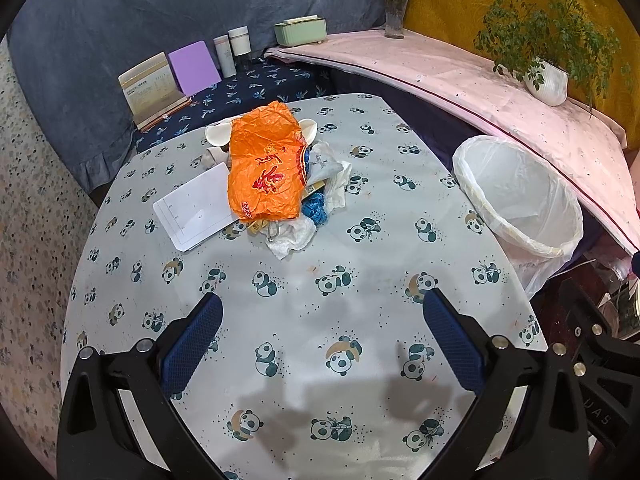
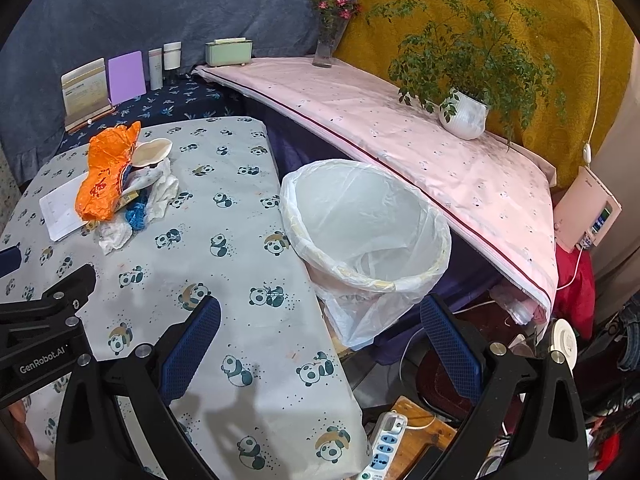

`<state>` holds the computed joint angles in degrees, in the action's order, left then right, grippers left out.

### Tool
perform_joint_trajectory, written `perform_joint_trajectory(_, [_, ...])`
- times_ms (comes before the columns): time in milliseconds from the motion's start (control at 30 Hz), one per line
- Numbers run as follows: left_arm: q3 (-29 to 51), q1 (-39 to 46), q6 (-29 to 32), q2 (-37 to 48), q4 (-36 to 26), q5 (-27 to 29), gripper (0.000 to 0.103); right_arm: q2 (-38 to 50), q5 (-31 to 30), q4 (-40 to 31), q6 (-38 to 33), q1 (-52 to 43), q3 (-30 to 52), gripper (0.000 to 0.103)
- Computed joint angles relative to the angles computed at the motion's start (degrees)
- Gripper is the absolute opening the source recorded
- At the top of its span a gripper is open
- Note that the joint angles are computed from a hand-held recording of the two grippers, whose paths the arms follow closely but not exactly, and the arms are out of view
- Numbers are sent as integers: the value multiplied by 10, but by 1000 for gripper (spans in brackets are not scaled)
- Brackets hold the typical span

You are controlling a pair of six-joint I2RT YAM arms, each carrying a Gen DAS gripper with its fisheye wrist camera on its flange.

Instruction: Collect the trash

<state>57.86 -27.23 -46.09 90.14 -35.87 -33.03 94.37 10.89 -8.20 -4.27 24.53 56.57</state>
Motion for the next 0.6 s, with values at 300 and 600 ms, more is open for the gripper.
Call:
perform_joint_trajectory(300, [0, -1, 2, 3, 2, 1, 96, 3, 2, 1, 1, -2, 4, 96])
perform_joint_trajectory(600, [7, 1, 4, 9, -1, 1, 96, 5, 6, 0, 2, -1, 7, 96])
